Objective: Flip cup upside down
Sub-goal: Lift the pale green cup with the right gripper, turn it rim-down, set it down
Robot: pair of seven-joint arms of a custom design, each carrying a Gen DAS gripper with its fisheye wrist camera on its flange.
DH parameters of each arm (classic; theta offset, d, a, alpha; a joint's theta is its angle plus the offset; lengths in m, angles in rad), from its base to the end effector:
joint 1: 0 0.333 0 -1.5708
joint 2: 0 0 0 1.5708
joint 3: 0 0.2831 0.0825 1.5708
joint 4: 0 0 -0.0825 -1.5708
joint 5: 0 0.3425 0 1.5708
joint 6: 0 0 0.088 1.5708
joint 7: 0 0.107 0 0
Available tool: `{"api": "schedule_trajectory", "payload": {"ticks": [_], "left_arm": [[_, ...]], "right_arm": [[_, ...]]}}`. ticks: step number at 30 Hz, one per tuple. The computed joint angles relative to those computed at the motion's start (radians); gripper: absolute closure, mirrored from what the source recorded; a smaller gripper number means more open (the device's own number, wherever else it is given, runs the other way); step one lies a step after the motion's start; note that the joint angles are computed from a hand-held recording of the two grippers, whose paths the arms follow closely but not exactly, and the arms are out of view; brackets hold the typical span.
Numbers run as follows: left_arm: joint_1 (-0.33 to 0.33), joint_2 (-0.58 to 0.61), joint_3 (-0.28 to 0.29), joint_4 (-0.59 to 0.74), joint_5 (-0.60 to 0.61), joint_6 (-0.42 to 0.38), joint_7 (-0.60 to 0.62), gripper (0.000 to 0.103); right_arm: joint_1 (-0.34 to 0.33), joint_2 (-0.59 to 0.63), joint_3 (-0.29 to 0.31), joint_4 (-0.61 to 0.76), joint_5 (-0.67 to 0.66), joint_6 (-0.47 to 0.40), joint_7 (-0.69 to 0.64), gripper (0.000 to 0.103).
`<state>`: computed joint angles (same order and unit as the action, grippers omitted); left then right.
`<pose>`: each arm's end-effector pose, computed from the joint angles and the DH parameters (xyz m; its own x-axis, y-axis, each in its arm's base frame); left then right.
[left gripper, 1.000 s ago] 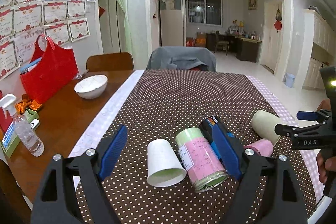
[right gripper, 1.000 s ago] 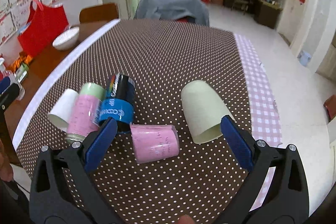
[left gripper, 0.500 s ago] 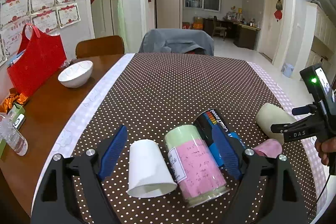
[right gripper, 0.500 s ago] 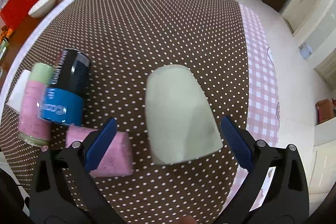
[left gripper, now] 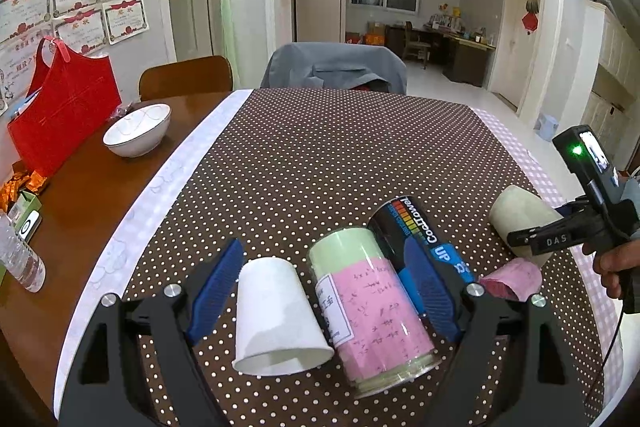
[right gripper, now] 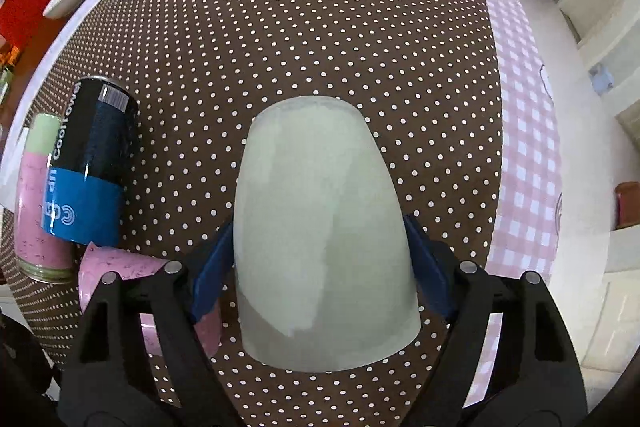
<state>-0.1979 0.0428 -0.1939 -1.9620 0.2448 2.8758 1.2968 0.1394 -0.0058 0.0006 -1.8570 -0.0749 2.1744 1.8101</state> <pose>0.5293 -0.2316 0.5406 -0.3133 -0.9496 -0.0035 -0.6039 0.2021 -0.7710 0.5453 0.0740 0.5277 -0.0659 -0.9978 -0.0051 -0.9439 0.0640 -0.3241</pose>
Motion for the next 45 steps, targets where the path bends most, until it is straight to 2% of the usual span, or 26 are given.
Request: {"api": "schedule_trajectory", "payload": {"ticks": [6,15,25,33,36,40,45], "left_arm": [[0.008,-0.055,-0.002,-0.058,-0.013,0.017,0.007,0.021],[0.029,-0.190,-0.013,-0.198,-0.047,0.070,0.016,0.021],[0.054,-0.342,-0.017,-0.349,-0.085,0.120,0.035,0.021],[0.078,-0.442,-0.024,-0.449,-0.101,0.151,0.028,0.021],[0.078,-0.474,-0.023,-0.482,-0.110,0.155,0.034,0.021],[0.076,-0.513,-0.020,-0.525,-0.123,0.165,0.040,0.021],[0.070,-0.561,-0.016,-0.576,-0.139,0.174,0.050,0.021]], "right_arm": [[-0.010,-0.090,-0.001,-0.095,0.016,0.095,0.060,0.025],[0.009,-0.259,0.034,-0.215,0.024,0.221,0.149,0.026],[0.046,-0.337,0.079,-0.295,0.012,0.313,0.201,0.026],[0.092,-0.431,0.160,-0.417,-0.034,0.437,0.290,0.026],[0.078,-0.453,0.222,-0.465,-0.101,0.477,0.380,0.026],[0.074,-0.469,0.263,-0.508,-0.162,0.512,0.480,0.026],[0.035,-0.486,0.333,-0.535,-0.276,0.523,0.636,0.026]]}}
